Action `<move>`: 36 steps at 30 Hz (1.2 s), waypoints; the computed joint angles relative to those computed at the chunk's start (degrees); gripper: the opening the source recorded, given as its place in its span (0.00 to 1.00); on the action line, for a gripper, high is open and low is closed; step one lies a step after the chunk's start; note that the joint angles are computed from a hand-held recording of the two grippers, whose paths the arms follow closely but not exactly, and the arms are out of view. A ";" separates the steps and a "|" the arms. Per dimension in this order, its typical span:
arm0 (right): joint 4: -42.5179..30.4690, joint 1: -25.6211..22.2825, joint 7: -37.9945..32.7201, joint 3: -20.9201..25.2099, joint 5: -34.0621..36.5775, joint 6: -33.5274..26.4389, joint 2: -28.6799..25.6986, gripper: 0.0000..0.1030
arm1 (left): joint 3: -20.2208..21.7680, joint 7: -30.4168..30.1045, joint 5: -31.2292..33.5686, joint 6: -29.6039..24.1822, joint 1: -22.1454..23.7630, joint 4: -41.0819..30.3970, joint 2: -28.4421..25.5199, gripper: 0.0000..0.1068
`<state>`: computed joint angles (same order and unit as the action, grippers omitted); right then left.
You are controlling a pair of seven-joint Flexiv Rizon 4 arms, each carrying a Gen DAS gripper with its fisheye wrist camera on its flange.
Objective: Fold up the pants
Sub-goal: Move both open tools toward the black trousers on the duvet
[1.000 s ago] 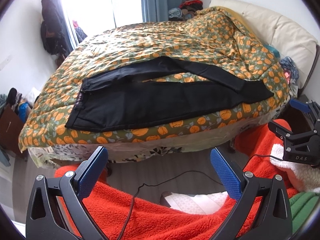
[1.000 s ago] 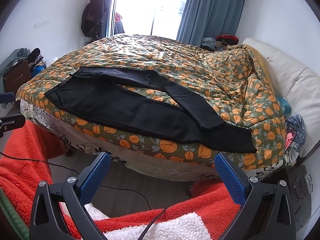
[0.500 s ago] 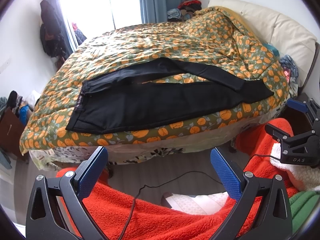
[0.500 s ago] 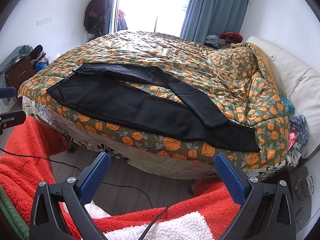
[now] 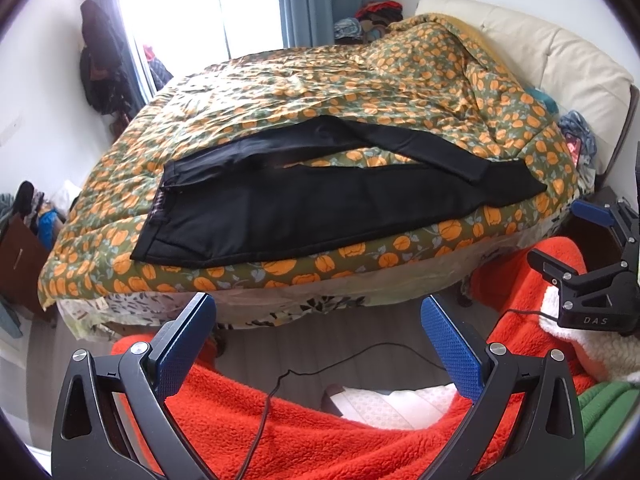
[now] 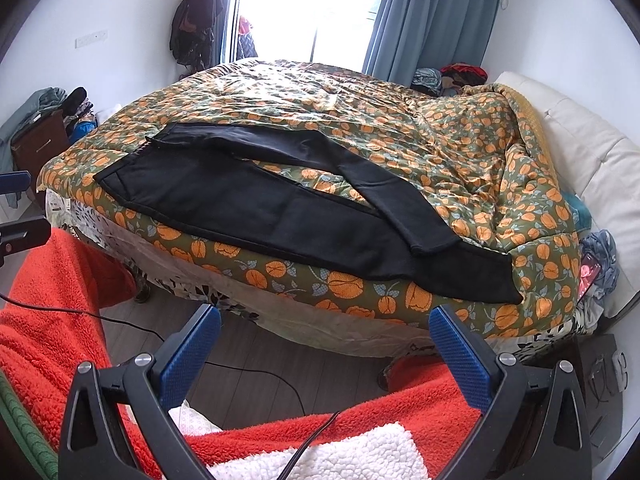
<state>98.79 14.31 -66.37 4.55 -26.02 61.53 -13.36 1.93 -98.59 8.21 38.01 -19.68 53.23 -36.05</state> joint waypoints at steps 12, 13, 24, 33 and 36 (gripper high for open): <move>0.35 -0.07 -0.13 0.02 0.20 0.15 0.13 1.00 | -0.17 -0.20 -0.16 -0.03 0.04 -0.23 0.04 0.96; 0.35 -0.07 -0.13 0.02 0.20 0.15 0.13 1.00 | -0.16 -0.20 -0.15 -0.08 0.00 -0.33 0.00 0.96; 0.28 -0.19 -0.51 0.09 0.53 0.09 0.14 1.00 | -0.16 -0.29 -0.20 0.07 -0.01 -0.04 0.13 0.96; 0.60 -0.07 -0.16 0.04 0.33 0.40 0.06 1.00 | -0.19 -0.21 -0.25 0.25 0.09 0.24 0.25 0.96; 0.51 -0.11 -0.28 0.07 0.47 0.31 0.07 1.00 | -0.18 -0.24 -0.26 0.27 0.09 0.30 0.28 0.96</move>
<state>99.29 14.20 -66.66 4.62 -25.54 61.84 -13.29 1.75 -98.83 7.95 38.27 -19.59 53.53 -35.77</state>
